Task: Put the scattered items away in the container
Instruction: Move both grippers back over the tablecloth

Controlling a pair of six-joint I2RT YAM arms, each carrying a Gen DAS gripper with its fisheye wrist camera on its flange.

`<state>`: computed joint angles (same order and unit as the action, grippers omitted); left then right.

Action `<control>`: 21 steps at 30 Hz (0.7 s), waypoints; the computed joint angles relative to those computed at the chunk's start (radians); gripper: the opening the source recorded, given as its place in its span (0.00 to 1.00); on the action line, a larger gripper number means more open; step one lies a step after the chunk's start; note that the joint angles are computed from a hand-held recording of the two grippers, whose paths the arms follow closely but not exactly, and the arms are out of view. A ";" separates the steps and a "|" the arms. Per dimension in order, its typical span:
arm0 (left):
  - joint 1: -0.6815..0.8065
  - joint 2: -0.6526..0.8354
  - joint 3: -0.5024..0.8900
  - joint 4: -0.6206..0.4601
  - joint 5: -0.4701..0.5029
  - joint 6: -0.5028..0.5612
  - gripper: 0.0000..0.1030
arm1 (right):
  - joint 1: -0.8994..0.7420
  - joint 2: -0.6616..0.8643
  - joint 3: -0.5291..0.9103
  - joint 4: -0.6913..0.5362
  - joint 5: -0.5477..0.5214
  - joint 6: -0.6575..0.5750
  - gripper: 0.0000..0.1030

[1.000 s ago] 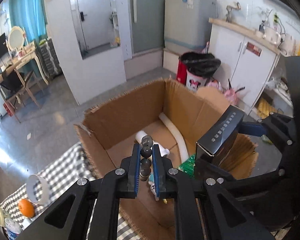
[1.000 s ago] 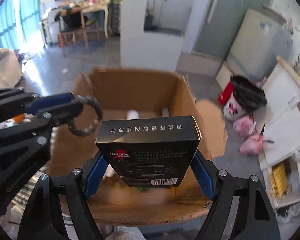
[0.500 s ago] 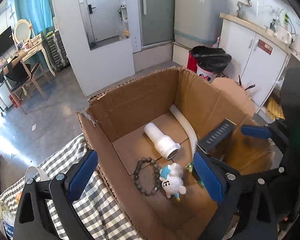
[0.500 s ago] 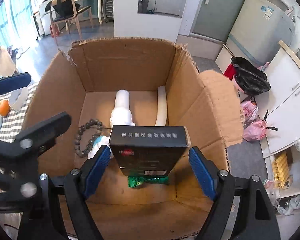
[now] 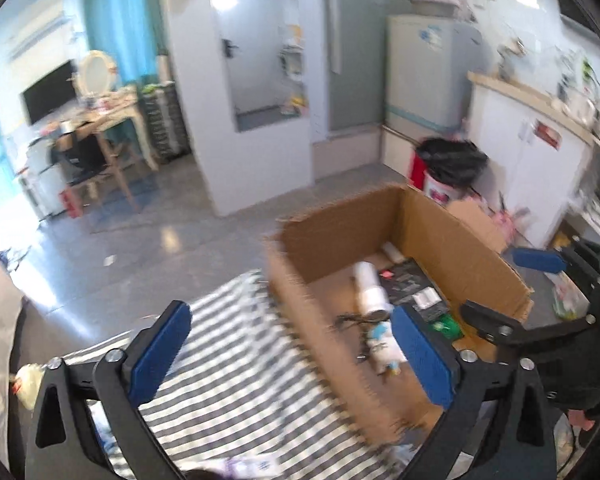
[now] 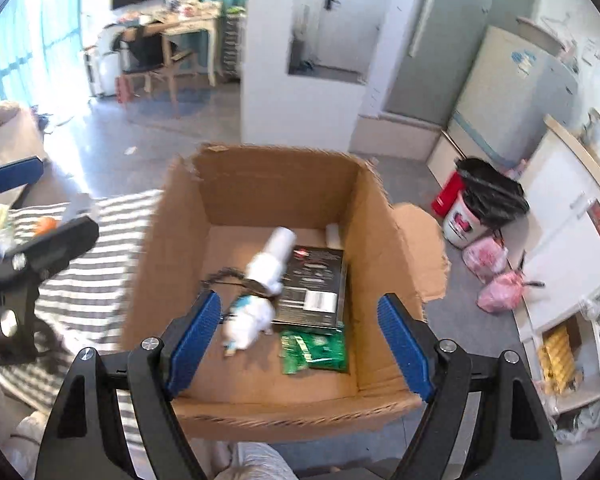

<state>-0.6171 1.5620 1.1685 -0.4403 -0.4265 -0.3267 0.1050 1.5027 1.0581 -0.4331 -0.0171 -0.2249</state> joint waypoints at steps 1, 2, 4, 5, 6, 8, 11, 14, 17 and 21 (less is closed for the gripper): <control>0.012 -0.046 -0.039 0.000 -0.006 -0.005 1.00 | 0.027 -0.028 -0.014 -0.003 0.002 0.000 0.80; 0.029 -0.104 -0.093 -0.001 -0.010 -0.011 1.00 | 0.056 -0.049 -0.028 -0.003 0.010 0.001 0.81; 0.060 -0.185 -0.170 -0.018 -0.025 -0.023 1.00 | 0.132 -0.085 -0.055 -0.002 0.036 0.004 0.82; 0.075 -0.227 -0.215 -0.026 -0.050 -0.035 1.00 | 0.170 -0.093 -0.062 -0.003 0.045 0.006 0.82; 0.092 -0.263 -0.255 -0.036 -0.067 -0.046 1.00 | 0.211 -0.097 -0.070 -0.003 0.054 0.009 0.82; 0.152 -0.345 -0.343 -0.057 -0.058 -0.063 1.00 | 0.291 -0.089 -0.082 0.000 0.065 0.028 0.82; 0.278 -0.476 -0.485 -0.072 0.003 -0.089 1.00 | 0.396 -0.055 -0.119 0.059 0.036 0.043 0.82; 0.417 -0.599 -0.629 -0.096 0.055 -0.085 1.00 | 0.486 0.010 -0.163 0.149 -0.030 0.068 0.82; 0.585 -0.687 -0.737 -0.110 0.126 -0.025 1.00 | 0.581 0.108 -0.156 0.176 -0.061 0.087 0.82; 0.777 -0.808 -0.869 -0.107 0.225 0.066 1.00 | 0.677 0.219 -0.135 0.201 -0.027 0.101 0.82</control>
